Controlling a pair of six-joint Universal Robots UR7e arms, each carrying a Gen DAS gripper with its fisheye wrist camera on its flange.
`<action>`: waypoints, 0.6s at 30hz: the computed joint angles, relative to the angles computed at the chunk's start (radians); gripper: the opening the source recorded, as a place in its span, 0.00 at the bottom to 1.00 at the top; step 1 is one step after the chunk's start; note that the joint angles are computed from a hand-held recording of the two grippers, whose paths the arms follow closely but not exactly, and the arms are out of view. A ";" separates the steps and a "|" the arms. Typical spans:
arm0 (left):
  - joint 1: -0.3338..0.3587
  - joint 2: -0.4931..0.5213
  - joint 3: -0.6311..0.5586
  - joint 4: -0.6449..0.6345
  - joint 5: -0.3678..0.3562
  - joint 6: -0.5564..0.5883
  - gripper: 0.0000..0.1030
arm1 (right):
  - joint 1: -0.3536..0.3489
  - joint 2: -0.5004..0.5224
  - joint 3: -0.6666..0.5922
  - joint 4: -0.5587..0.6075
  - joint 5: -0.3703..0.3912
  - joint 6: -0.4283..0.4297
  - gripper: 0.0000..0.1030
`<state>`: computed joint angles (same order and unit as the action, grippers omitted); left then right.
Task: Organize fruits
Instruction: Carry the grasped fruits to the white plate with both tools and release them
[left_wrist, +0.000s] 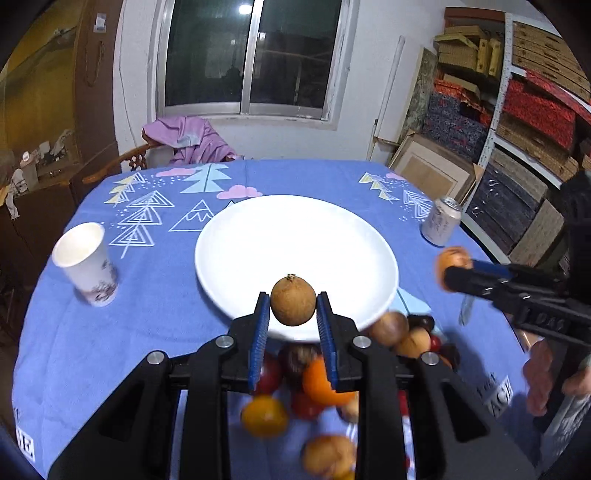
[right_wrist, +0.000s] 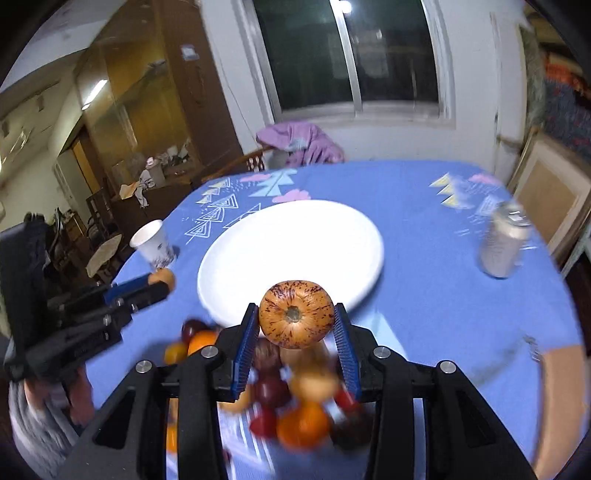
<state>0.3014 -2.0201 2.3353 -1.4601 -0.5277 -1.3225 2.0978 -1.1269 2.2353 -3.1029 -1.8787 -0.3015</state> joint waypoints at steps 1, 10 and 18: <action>0.047 0.020 0.004 -0.082 0.006 0.059 0.25 | -0.005 0.034 -0.034 0.021 -0.006 0.017 0.40; 0.295 0.125 0.042 -0.512 -0.044 0.374 0.25 | -0.038 0.209 -0.166 0.053 -0.067 0.043 0.50; 0.240 0.059 0.052 -0.425 -0.028 0.297 0.38 | -0.015 0.139 -0.114 -0.010 -0.025 0.039 0.57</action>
<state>0.5410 -1.9614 2.3877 -1.8851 -0.5557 -1.0254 2.0829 -0.9879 2.1211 -3.1134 -1.9034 -0.2630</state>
